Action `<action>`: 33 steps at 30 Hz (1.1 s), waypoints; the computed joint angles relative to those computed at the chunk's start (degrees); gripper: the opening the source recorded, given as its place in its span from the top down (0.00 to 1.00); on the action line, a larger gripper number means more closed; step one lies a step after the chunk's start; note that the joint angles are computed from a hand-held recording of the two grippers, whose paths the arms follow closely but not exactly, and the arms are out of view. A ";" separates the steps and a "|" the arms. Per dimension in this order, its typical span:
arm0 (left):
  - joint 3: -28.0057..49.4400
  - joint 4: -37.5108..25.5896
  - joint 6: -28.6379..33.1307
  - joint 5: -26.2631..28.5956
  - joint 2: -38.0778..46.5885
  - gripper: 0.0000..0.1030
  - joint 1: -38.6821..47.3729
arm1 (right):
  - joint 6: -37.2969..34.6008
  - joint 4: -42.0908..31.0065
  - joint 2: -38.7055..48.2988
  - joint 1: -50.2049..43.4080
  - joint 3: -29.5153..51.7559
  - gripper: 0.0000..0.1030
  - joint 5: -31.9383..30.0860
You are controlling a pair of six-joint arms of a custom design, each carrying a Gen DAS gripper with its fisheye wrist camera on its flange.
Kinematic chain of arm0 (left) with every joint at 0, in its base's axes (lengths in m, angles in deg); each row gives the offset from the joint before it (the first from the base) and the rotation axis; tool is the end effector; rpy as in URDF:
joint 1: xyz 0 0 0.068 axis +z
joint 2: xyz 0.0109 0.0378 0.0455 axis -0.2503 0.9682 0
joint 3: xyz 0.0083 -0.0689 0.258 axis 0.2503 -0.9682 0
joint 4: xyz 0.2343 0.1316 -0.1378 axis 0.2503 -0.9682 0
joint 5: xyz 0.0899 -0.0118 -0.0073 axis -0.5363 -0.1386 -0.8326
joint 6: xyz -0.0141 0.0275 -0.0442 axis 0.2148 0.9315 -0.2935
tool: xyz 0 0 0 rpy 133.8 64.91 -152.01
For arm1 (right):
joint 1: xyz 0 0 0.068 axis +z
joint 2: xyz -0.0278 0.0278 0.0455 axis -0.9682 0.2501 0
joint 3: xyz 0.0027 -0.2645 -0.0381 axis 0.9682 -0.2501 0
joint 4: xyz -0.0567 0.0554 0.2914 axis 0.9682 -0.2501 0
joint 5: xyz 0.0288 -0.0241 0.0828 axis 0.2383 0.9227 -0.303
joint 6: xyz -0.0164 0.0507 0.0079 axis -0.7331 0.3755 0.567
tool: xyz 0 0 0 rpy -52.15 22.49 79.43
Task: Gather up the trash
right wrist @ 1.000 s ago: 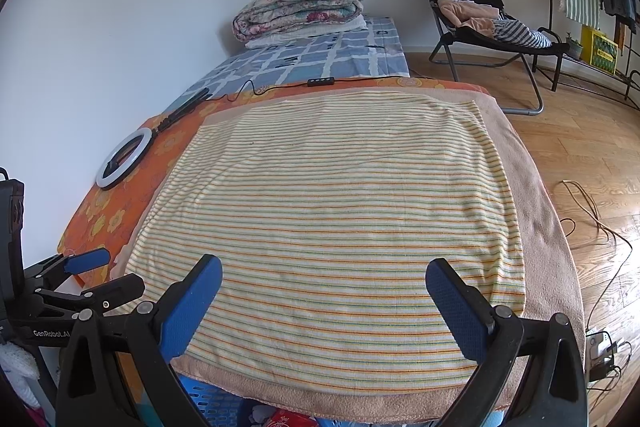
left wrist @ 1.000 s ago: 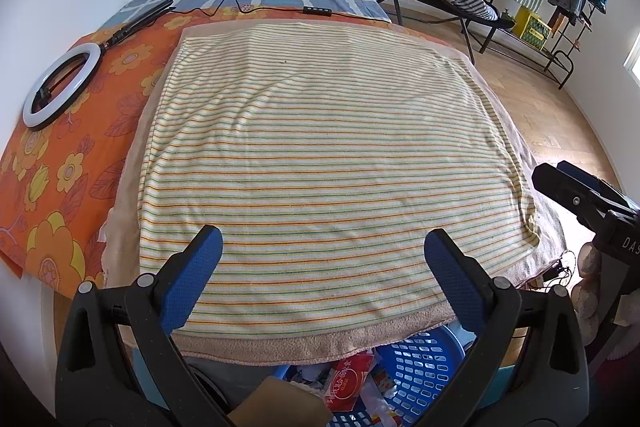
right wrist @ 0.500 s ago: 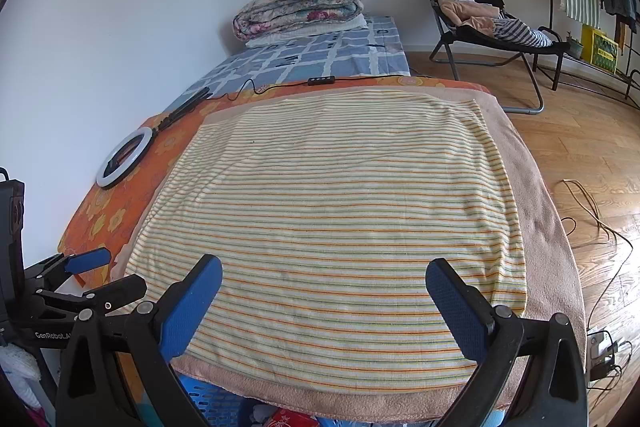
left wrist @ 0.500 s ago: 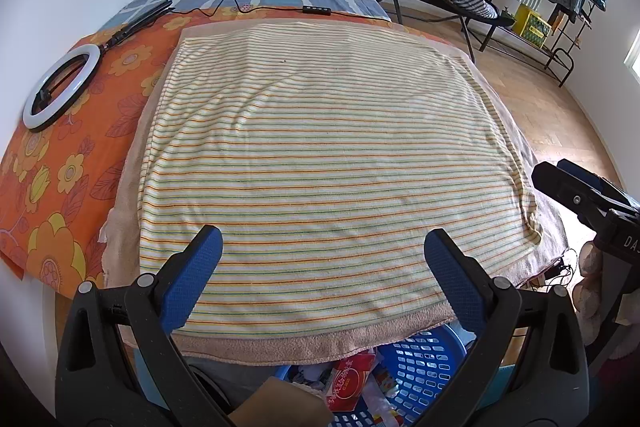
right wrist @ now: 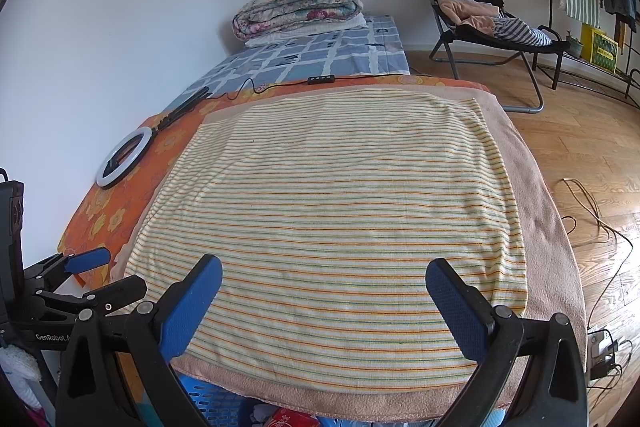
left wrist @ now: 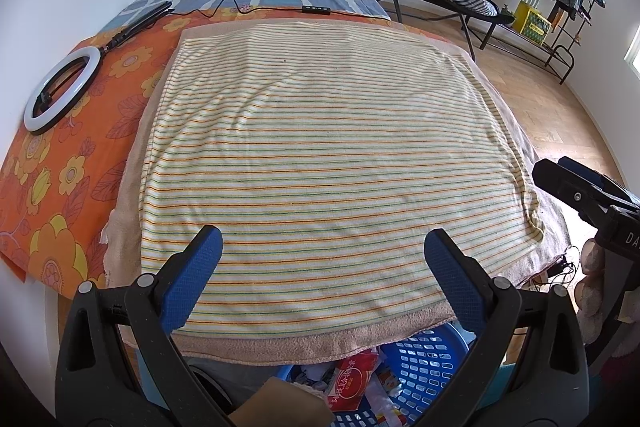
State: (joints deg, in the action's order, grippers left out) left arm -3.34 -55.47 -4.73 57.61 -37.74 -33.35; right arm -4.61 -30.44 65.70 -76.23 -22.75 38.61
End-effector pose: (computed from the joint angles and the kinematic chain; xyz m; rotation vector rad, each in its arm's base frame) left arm 0.1991 -0.0678 0.2555 0.0718 2.5405 -0.2303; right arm 0.2471 0.0060 0.2204 -0.0780 2.3692 0.3155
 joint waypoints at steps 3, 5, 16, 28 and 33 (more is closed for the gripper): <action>-0.04 0.04 -0.21 -0.26 -0.07 0.01 -0.24 | 0.24 0.28 -0.03 0.15 -0.42 0.00 0.05; -0.02 0.03 -0.36 -0.25 -0.02 0.01 -0.36 | 0.25 0.30 -0.13 0.20 -0.59 0.00 0.05; 0.01 -0.07 -0.11 -0.52 -0.02 0.01 -0.24 | 0.28 0.48 -0.15 0.26 -1.04 0.00 -0.03; -0.17 -0.06 0.13 -0.62 -0.12 0.01 -0.02 | 0.49 0.18 -0.07 0.15 -1.30 0.00 -0.34; -0.13 -0.04 0.09 -0.67 -0.08 0.01 -0.14 | 0.48 -0.07 0.24 0.05 -0.96 0.00 -0.45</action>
